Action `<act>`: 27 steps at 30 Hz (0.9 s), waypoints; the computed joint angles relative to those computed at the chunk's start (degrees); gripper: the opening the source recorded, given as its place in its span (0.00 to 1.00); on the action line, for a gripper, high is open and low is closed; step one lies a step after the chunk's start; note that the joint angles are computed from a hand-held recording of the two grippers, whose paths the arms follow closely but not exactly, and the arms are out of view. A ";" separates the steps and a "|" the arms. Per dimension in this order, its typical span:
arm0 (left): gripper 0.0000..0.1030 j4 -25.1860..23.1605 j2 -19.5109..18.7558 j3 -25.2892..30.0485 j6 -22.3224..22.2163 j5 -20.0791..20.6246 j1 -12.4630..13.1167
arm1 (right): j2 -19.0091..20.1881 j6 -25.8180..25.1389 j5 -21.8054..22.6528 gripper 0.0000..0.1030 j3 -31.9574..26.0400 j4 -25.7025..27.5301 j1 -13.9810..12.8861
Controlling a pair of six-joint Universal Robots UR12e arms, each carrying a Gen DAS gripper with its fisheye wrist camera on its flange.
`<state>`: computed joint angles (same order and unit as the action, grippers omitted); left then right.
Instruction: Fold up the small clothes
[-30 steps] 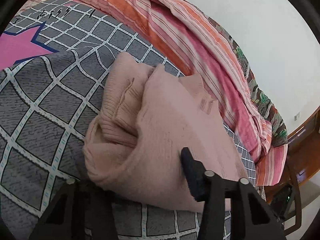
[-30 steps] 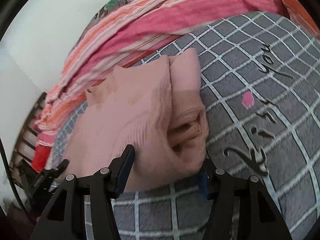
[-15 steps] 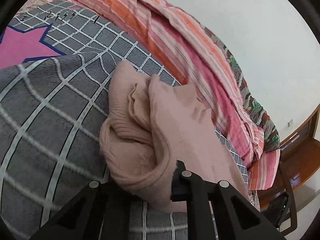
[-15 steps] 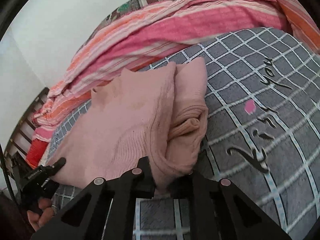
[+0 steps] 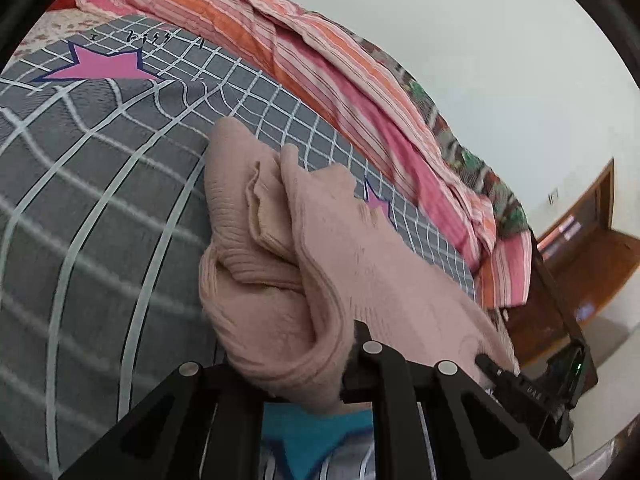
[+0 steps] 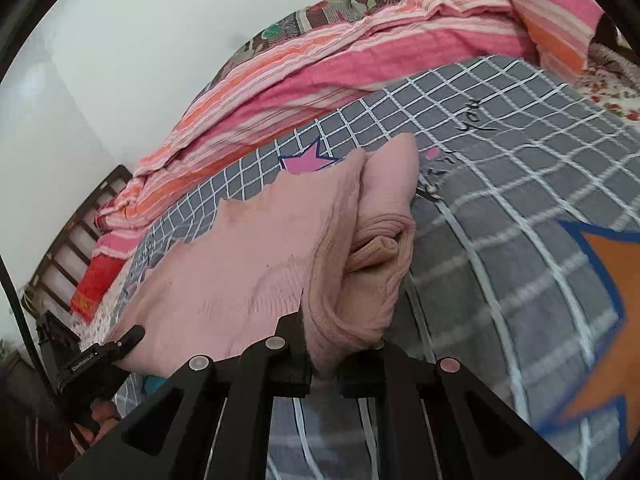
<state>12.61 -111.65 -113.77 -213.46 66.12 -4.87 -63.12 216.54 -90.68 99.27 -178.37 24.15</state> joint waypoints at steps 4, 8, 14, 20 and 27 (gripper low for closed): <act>0.24 -5.63 2.06 -0.64 2.96 1.02 0.13 | -1.40 -2.37 -3.91 0.24 0.70 4.72 0.85; 0.45 -5.57 4.40 -2.46 5.66 4.65 0.57 | -3.26 -3.49 -7.61 0.37 2.56 4.34 0.80; 0.46 -6.71 3.42 1.77 10.02 6.80 0.63 | -2.42 -5.99 -9.40 0.41 -0.79 3.74 -0.13; 0.49 -12.15 -1.12 11.06 11.74 7.40 -0.43 | 2.34 -9.13 -9.10 0.43 -10.37 9.12 -0.74; 0.48 -24.95 -6.19 20.26 13.55 11.30 -1.63 | 8.18 -8.66 -12.26 0.43 -21.25 23.58 -1.03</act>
<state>-12.34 -117.83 -93.51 -199.91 77.42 -6.51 -54.94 207.88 -102.94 78.02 -154.79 23.11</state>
